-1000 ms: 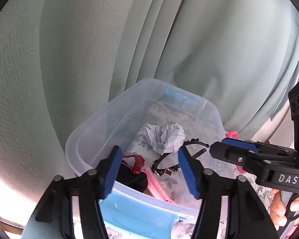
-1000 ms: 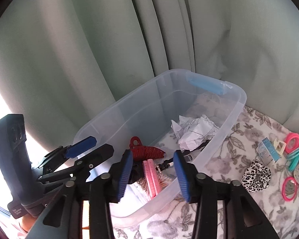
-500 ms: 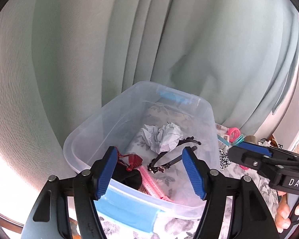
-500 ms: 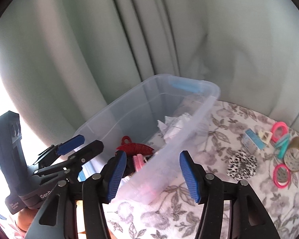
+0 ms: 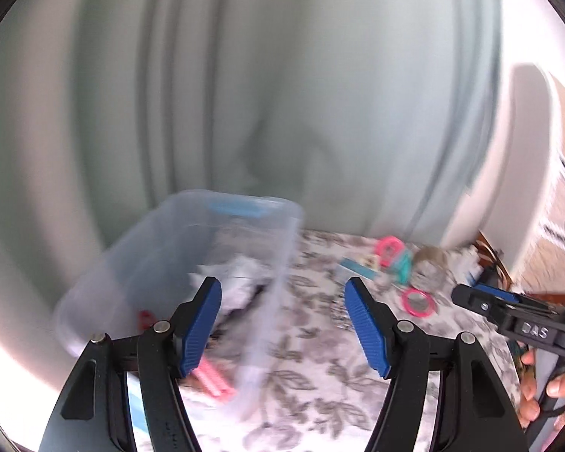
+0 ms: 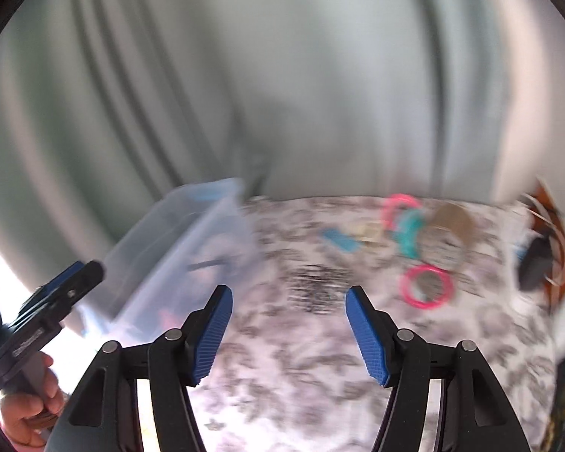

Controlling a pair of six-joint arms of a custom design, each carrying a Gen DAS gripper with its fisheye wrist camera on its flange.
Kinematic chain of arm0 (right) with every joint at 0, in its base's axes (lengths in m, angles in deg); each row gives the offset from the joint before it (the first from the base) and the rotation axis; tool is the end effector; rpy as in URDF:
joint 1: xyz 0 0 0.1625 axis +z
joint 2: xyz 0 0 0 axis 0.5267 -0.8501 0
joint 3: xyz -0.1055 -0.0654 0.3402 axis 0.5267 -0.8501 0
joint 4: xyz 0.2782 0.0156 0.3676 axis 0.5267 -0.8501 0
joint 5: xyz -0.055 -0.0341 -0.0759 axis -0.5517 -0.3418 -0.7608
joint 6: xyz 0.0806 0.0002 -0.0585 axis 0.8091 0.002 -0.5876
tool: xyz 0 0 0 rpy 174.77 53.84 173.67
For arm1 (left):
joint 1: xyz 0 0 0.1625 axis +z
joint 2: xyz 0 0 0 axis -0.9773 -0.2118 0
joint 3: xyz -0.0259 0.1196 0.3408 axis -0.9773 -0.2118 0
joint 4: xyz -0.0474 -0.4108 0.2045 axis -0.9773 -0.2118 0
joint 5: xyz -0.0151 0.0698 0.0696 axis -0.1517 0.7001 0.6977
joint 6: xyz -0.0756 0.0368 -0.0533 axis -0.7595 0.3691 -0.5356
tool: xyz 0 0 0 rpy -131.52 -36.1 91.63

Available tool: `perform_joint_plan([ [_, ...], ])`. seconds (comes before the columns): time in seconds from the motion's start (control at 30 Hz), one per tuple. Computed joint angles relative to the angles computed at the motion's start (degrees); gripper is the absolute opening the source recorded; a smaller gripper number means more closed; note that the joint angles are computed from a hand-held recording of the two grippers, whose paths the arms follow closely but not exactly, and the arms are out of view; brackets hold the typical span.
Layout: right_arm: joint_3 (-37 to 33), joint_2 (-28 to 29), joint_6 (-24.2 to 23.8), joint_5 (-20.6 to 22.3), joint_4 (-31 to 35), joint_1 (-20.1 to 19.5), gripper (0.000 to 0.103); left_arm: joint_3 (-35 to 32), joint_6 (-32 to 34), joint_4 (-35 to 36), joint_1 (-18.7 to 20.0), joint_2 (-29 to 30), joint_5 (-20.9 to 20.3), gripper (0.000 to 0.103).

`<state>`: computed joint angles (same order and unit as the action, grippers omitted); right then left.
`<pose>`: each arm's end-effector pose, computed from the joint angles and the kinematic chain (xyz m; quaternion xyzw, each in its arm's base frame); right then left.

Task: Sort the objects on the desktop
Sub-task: 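Withdraw both tools from the bin back toward the remaining items, then grasp the leopard scrunchie with the left tool while the right tool grasps the brown tape roll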

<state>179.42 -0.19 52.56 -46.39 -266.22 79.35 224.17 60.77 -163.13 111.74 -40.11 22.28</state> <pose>0.2739 -0.4390 0.1258 0.2222 -0.9058 0.3262 0.1540 -0.1733 -0.3852 0.2695 0.1714 0.8202 -0.4482 0.3115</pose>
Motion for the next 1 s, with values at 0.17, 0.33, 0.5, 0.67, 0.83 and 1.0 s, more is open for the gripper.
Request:
perform_joint_plan([
  [0.17,2.37,-4.0,2.84,-2.76,0.29,-4.13,0.067,-3.0,2.15,-0.46,2.15,9.79,-9.32,0.069],
  [0.33,2.97,-4.97,3.98,-3.52,1.5,-7.85,0.067,-5.84,1.9,0.6,5.95,18.32,-15.31,0.069],
  [0.5,1.04,-3.26,3.55,-5.32,3.34,-10.35,0.067,-7.5,2.55,-5.09,9.31,23.22,-15.57,0.069],
  [0.67,-3.57,0.95,1.09,-7.71,3.22,-11.11,0.067,-11.05,7.32,-11.66,13.27,29.09,-16.94,0.069],
  [0.83,-9.72,6.65,-1.49,-8.38,3.07,-12.51,0.067,-15.69,10.22,-16.51,17.43,35.56,-16.6,0.069],
  [1.0,-15.57,11.66,0.05,-11.13,4.71,-14.55,0.067,-19.13,10.86,-18.23,20.24,39.61,-16.77,0.069],
])
